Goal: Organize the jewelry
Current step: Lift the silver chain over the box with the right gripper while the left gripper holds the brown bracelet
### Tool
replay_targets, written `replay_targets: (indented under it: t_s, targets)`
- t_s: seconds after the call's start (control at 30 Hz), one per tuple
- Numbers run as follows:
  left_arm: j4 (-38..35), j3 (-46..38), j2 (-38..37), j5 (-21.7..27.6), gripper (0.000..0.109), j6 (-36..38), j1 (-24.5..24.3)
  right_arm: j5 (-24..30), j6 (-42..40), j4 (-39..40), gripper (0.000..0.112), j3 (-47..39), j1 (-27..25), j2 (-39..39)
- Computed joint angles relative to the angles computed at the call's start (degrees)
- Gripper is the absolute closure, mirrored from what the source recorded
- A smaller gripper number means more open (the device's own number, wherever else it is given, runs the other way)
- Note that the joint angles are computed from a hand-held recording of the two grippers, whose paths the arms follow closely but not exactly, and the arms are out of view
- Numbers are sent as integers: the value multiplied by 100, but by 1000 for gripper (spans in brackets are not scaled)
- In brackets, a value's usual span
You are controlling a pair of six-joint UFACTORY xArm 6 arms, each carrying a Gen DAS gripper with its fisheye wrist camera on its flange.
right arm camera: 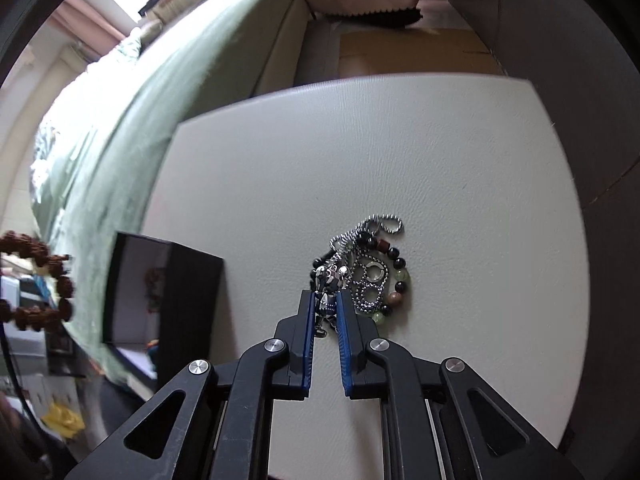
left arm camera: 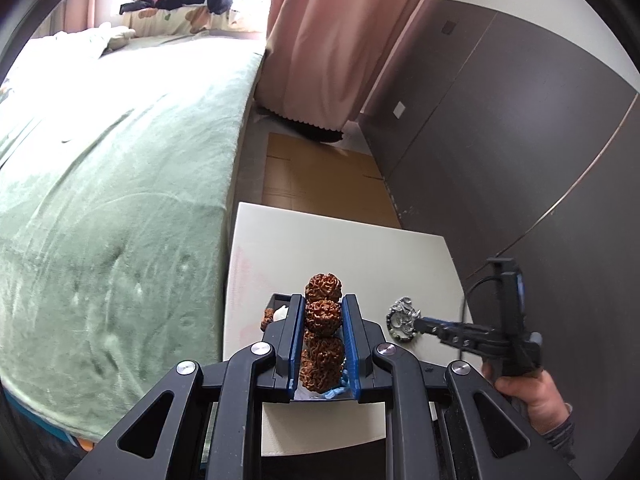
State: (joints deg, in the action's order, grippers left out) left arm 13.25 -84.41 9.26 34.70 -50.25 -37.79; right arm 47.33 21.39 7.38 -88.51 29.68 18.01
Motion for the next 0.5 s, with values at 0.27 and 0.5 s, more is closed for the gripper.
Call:
replay_targets:
  t_s: [0.27,0.5]
  targets:
    - [-42,66,-41,-128,89,18,-55,-472,78,14,101,255,58,-760]
    - [-50,108,-82,-218,89,15,-85,-752,273,-325,101,107,213,-1158]
